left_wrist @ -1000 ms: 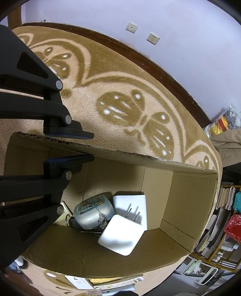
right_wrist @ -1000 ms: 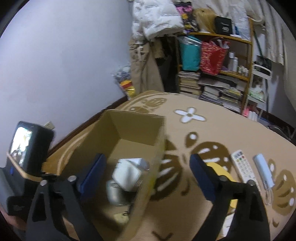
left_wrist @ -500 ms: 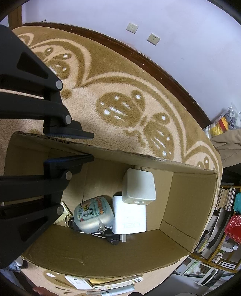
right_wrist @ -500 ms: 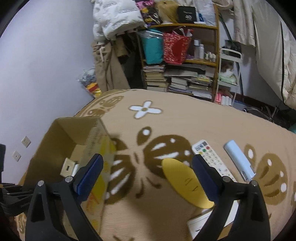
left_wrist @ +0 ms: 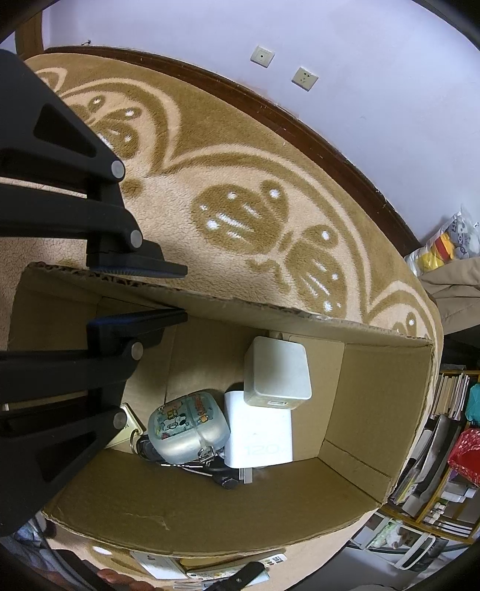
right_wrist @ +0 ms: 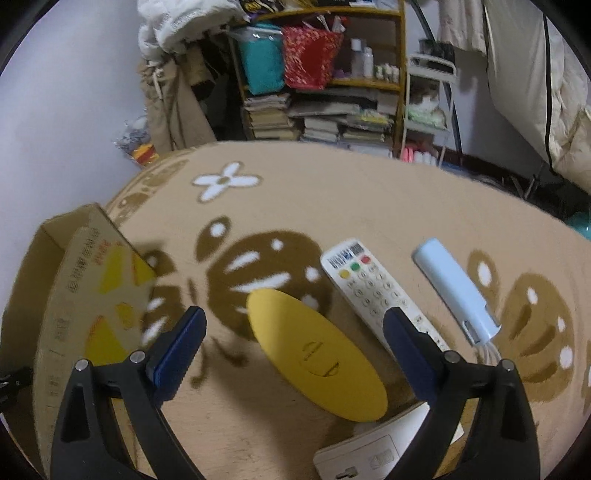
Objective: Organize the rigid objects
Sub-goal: 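Move the right tool to the yellow oval paddle and grasp its edge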
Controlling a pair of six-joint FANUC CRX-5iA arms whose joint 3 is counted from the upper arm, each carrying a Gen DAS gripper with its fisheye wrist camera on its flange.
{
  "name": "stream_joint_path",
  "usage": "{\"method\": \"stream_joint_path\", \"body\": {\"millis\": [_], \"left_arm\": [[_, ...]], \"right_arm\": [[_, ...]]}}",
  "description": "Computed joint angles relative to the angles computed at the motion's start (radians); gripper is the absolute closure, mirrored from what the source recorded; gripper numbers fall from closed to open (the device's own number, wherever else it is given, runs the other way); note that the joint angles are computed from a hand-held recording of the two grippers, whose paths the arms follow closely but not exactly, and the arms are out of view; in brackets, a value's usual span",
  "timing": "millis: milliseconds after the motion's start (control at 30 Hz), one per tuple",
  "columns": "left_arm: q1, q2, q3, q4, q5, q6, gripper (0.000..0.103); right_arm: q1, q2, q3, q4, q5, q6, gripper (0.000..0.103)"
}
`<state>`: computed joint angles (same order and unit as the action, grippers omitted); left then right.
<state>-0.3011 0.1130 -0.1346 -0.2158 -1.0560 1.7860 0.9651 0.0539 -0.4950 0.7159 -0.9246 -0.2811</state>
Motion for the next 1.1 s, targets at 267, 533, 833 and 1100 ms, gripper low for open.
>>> {"method": "stream_joint_path", "body": {"millis": [267,533,833,1100], "left_arm": [[0.0,0.0,0.0,0.0,0.0,0.0,0.086],[-0.001,0.001,0.001,-0.003,0.0,0.0,0.086],[-0.001,0.001,0.0,-0.004,0.0,-0.001,0.086],[-0.001,0.0,0.0,-0.002,0.0,-0.001,0.086]], "right_arm": [[-0.051,-0.051,-0.071,-0.082,0.163,0.003,0.002],[-0.08,-0.062,-0.107,-0.101,0.263,-0.038,0.017],[-0.072,-0.015,-0.051,-0.163,0.222,0.074,0.017],[-0.038,0.096,0.076,-0.207,0.052,0.258,0.02]]}}
